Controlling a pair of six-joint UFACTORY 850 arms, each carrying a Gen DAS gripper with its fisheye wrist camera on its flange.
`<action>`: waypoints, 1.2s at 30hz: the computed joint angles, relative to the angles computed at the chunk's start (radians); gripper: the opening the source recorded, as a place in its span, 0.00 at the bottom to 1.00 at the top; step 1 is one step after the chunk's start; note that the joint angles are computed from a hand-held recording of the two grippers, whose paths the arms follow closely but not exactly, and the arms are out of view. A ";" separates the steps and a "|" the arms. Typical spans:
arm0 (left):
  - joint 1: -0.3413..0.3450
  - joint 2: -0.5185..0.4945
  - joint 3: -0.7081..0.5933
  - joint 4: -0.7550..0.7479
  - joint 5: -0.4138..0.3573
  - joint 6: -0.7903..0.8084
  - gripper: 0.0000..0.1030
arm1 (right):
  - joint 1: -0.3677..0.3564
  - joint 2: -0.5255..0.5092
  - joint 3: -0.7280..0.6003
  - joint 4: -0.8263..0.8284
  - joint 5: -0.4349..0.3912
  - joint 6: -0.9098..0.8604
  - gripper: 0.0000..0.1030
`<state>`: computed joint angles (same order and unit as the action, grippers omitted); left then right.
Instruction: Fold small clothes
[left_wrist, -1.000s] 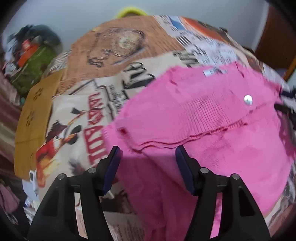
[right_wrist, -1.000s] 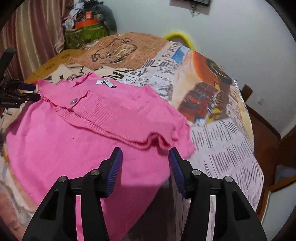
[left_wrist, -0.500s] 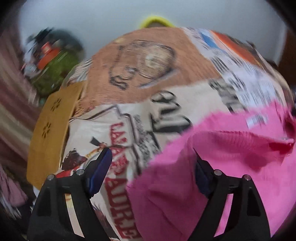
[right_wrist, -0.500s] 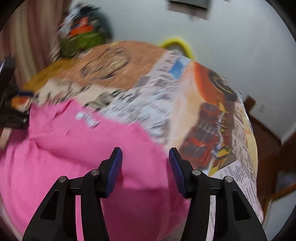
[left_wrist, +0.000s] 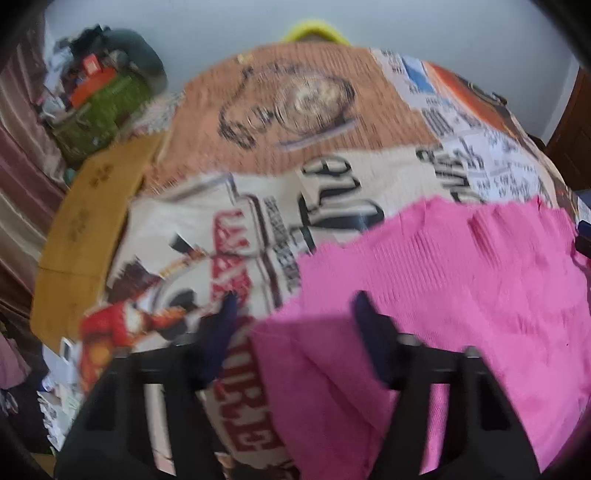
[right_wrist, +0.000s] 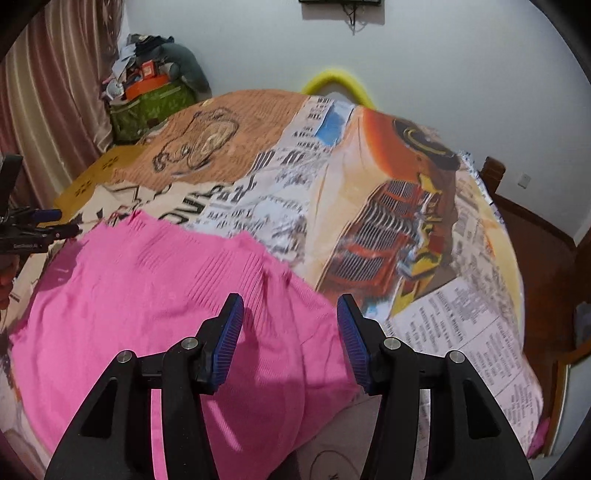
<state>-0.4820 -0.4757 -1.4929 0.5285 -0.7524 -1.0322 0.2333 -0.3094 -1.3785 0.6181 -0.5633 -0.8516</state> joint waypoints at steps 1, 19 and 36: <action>0.004 -0.009 -0.004 -0.034 0.009 0.022 0.31 | 0.000 -0.006 -0.003 0.001 -0.006 -0.002 0.34; -0.008 0.159 0.137 -0.002 0.042 -0.103 0.17 | -0.002 0.101 0.109 0.017 0.057 -0.033 0.14; -0.095 0.253 0.308 -0.236 0.155 -0.023 0.32 | -0.004 0.307 0.336 -0.027 -0.081 -0.037 0.35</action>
<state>-0.5772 -0.2226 -1.1846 0.2930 -0.5977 -1.0553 0.2294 -0.0021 -1.0427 0.5912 -0.6444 -0.8891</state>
